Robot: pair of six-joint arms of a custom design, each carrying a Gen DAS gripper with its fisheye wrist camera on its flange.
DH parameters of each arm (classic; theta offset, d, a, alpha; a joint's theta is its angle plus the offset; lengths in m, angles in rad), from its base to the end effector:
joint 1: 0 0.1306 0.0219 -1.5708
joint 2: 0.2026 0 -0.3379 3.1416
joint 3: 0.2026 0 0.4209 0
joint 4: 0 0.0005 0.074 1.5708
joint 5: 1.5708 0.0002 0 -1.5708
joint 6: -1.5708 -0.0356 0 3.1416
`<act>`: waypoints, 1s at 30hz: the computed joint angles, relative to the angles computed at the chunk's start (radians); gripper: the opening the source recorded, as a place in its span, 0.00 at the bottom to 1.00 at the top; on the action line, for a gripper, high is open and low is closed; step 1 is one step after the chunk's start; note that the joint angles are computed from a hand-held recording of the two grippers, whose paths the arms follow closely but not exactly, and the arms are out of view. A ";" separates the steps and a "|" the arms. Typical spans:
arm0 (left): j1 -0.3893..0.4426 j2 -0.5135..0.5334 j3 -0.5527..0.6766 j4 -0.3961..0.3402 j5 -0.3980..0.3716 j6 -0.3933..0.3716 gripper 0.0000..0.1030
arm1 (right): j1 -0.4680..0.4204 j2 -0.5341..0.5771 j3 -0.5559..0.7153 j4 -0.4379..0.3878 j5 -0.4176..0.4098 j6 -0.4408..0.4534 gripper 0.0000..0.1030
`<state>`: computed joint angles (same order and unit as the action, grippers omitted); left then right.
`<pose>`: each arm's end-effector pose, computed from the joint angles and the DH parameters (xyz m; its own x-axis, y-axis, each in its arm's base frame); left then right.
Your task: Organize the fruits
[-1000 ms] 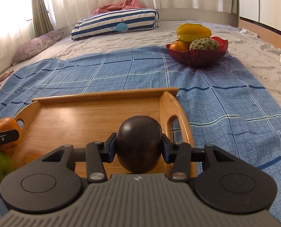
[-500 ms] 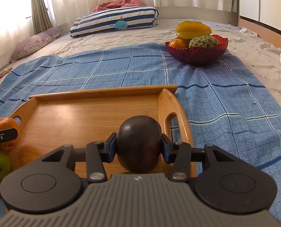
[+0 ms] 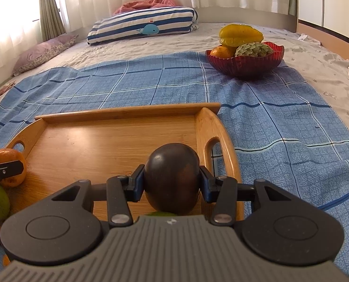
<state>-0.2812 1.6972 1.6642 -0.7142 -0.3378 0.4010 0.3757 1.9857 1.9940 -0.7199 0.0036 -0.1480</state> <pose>0.6089 -0.1641 0.3632 -0.6121 -0.2065 -0.7633 -0.2288 0.9703 -0.0790 0.6712 0.2641 0.3379 -0.6546 -0.0997 -0.7494 -0.2708 0.9564 0.1093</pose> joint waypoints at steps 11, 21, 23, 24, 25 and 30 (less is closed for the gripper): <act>-0.003 -0.003 -0.007 0.012 -0.005 -0.017 0.63 | 0.002 -0.011 -0.020 0.014 0.003 0.011 0.54; -0.012 -0.027 -0.038 0.048 -0.017 -0.054 0.76 | -0.001 -0.035 -0.057 0.055 0.002 0.017 0.71; -0.016 -0.032 -0.046 0.055 -0.025 -0.062 0.77 | 0.001 -0.047 -0.074 0.070 0.008 0.029 0.73; -0.017 -0.034 -0.050 0.059 -0.029 -0.065 0.78 | 0.002 -0.052 -0.081 0.076 0.014 0.035 0.75; -0.019 -0.037 -0.053 0.062 -0.034 -0.066 0.80 | 0.003 -0.058 -0.089 0.083 0.019 0.041 0.76; -0.022 -0.057 -0.081 0.080 -0.043 -0.065 0.83 | 0.004 -0.087 -0.130 0.113 0.035 0.063 0.82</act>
<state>-0.3035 1.6398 1.5830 -0.6339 -0.3806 0.3362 0.3801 1.8989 1.8644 -0.6071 0.0388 -0.0847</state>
